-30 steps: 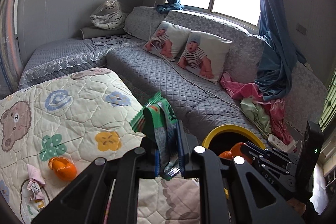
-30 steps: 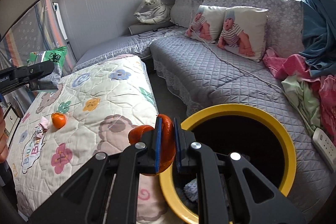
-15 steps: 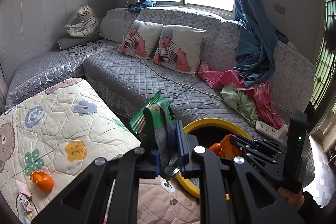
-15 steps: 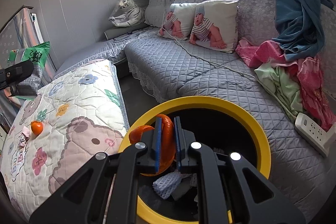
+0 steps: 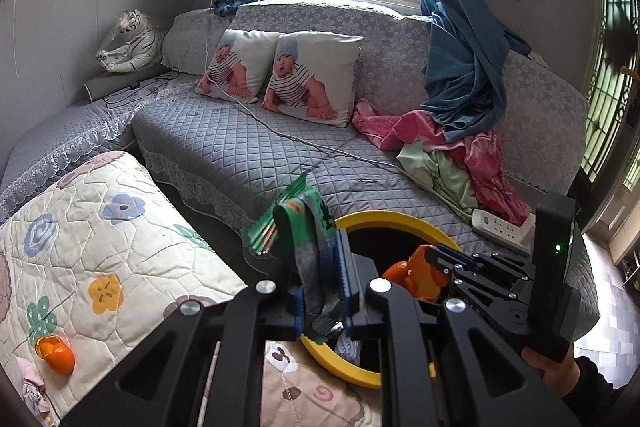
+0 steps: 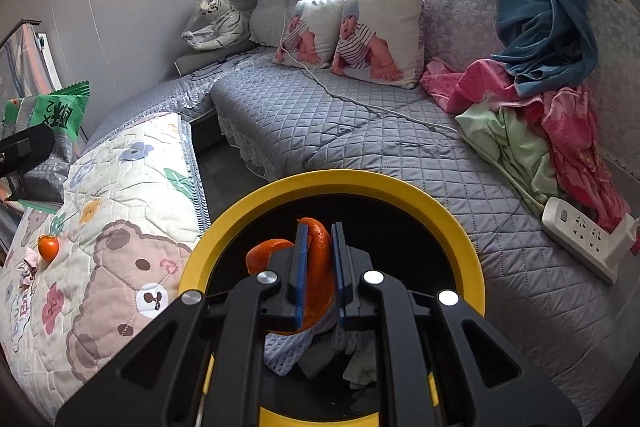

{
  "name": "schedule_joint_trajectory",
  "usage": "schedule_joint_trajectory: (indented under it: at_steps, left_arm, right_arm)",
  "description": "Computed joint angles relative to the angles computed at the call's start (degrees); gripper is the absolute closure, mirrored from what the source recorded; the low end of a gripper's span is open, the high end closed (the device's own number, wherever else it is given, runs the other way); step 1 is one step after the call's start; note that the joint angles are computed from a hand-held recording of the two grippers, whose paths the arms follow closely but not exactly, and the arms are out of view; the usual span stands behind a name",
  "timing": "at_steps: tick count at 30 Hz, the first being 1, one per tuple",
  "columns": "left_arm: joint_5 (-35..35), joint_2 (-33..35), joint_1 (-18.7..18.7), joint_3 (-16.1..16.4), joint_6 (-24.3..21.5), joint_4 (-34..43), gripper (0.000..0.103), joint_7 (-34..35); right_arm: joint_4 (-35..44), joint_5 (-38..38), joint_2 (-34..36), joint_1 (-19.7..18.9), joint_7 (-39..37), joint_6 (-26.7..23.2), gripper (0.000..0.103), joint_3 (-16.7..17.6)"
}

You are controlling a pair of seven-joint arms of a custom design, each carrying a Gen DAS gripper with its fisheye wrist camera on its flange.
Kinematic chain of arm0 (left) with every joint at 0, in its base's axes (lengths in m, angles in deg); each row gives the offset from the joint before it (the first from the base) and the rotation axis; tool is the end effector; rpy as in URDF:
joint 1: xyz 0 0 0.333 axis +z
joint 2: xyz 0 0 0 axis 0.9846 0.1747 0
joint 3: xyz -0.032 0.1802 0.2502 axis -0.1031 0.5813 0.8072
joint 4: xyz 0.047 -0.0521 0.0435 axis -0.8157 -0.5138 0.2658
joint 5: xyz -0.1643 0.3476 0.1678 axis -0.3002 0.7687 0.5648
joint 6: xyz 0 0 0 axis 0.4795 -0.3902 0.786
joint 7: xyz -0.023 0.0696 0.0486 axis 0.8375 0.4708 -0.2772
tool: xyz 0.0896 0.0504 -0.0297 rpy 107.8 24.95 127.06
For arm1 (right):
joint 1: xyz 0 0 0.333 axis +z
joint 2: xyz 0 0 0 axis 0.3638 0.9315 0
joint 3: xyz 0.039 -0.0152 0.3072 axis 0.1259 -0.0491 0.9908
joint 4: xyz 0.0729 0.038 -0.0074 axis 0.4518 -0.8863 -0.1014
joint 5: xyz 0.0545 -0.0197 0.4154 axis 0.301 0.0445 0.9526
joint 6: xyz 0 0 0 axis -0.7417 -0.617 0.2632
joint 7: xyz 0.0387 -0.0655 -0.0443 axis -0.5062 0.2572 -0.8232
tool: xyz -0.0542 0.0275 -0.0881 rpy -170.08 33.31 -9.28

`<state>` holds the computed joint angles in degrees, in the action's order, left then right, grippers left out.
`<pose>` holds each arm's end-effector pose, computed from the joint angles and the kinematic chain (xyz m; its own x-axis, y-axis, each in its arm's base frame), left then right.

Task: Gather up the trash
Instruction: 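Lift the green packet and orange peel and carry them over the yellow bin, then open the left tool to drop the packet while the right tool drops the peel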

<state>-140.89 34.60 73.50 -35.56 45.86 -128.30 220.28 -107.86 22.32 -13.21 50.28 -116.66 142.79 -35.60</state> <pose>0.5958 -0.1779 0.5651 -0.8524 -0.5179 0.0721 -0.3714 0.5026 -0.7807 0.4493 0.3537 0.4802 -0.5794 -0.7958 -0.1761 -0.4287 0.4813 -0.7646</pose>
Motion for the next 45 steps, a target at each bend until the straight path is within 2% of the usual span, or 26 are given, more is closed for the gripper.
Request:
schedule_joint_trajectory:
  at_steps: [33, 45]
  left_arm:
    - [4.10, 1.94, -2.92, -2.09, 3.64, -2.07, 0.090, -0.91]
    - [5.23, 4.79, -3.31, -2.90, 4.35, -0.73, 0.090, -2.86]
  right_arm:
    - [-3.90, 5.05, -0.81, -1.41, 1.77, 1.40, 0.092, -0.88]
    - [-3.88, 5.86, -0.47, -1.60, 1.82, 1.63, 0.092, -1.02]
